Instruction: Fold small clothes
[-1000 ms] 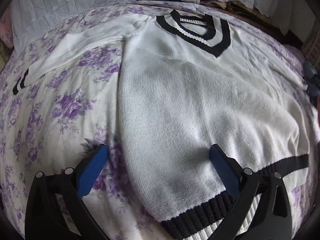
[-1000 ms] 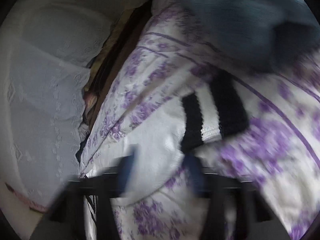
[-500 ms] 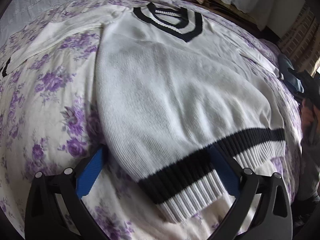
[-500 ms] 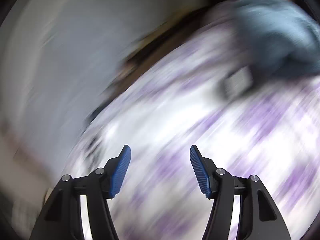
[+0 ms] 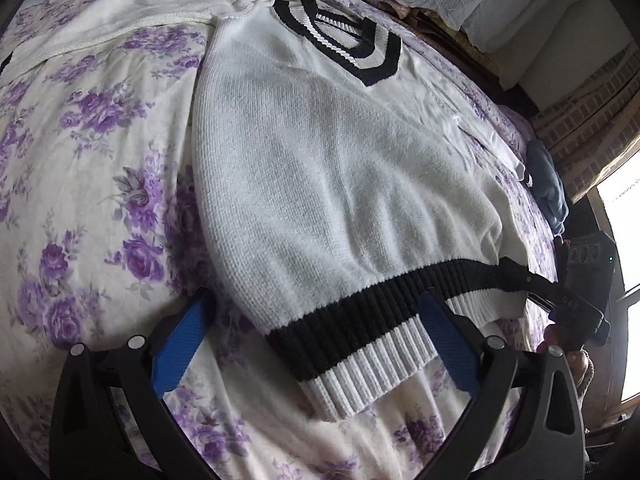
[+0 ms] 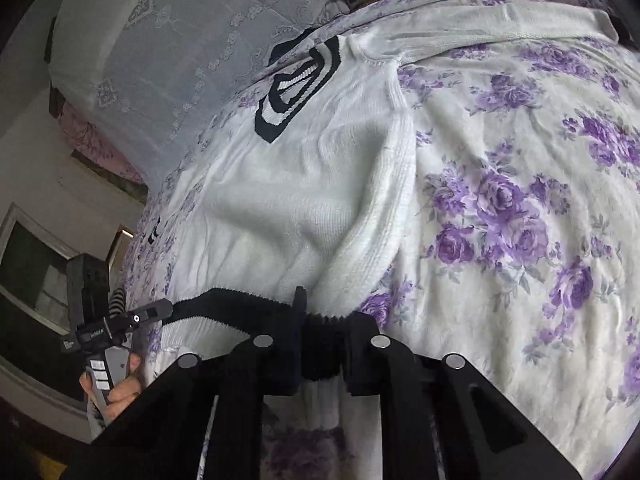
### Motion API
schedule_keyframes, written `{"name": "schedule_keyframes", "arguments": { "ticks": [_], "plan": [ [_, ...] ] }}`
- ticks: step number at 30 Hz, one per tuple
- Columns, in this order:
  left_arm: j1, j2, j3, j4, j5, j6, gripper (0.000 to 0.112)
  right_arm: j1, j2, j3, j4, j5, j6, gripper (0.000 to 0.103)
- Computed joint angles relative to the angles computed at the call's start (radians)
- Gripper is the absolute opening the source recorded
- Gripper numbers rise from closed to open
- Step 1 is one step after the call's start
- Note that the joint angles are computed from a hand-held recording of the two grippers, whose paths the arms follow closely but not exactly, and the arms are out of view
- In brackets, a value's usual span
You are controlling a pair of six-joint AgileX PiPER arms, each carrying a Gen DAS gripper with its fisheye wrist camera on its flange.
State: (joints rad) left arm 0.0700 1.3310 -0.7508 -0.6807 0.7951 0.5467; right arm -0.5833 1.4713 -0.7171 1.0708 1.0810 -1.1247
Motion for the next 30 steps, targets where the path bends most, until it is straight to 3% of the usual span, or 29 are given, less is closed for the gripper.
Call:
{"name": "schedule_keyframes", "arguments": {
  "ticks": [2,4,7,9,12,15,16,18,19,22,25,26,28,30],
  "plan": [
    [-0.003,-0.017,0.01,0.0,-0.006,-0.003,0.09,-0.019,-0.026,0.013,0.02,0.02,-0.008,0.013],
    [0.003,-0.037,0.017,0.001,-0.006,-0.008,0.075,-0.052,-0.065,0.015,0.034,0.067,-0.015,0.013],
    [0.081,-0.043,0.033,-0.086,0.063,0.1,0.068,-0.079,-0.094,0.012,0.024,0.113,-0.04,0.013],
    [0.132,-0.035,0.045,-0.132,0.112,0.17,0.068,-0.064,-0.066,0.02,-0.006,0.075,-0.033,0.013],
    [0.166,0.004,0.045,-0.193,0.155,0.222,0.087,-0.038,0.019,0.035,0.002,0.038,-0.072,0.013],
    [0.063,-0.011,0.04,-0.134,0.063,0.133,0.086,-0.04,0.002,0.04,0.006,0.041,-0.08,0.013],
    [-0.006,-0.044,0.049,-0.06,-0.014,0.054,0.076,-0.037,-0.006,0.049,0.01,0.033,-0.086,0.014],
    [-0.06,-0.095,0.064,0.025,-0.071,-0.006,0.023,-0.052,-0.041,0.064,0.025,0.037,-0.098,0.013],
    [-0.048,-0.099,0.06,0.007,-0.04,0.006,0.016,-0.066,-0.065,0.072,0.037,0.043,-0.107,0.013],
    [0.044,-0.133,0.076,-0.072,0.032,0.108,0.016,-0.119,-0.127,0.082,0.024,0.113,-0.137,0.013],
    [0.107,-0.079,0.088,-0.086,0.085,0.156,0.017,-0.054,-0.084,0.088,-0.052,0.03,-0.102,0.013],
    [0.136,-0.044,0.087,-0.1,0.111,0.176,0.018,-0.059,-0.059,0.089,-0.044,0.036,-0.118,0.013],
    [0.232,-0.007,0.072,-0.146,0.215,0.242,0.018,-0.069,-0.068,0.045,-0.096,0.076,-0.063,0.023],
    [0.279,-0.025,0.054,-0.133,0.271,0.258,0.021,-0.107,-0.103,0.024,-0.117,0.095,-0.053,0.039]
  ]
}}
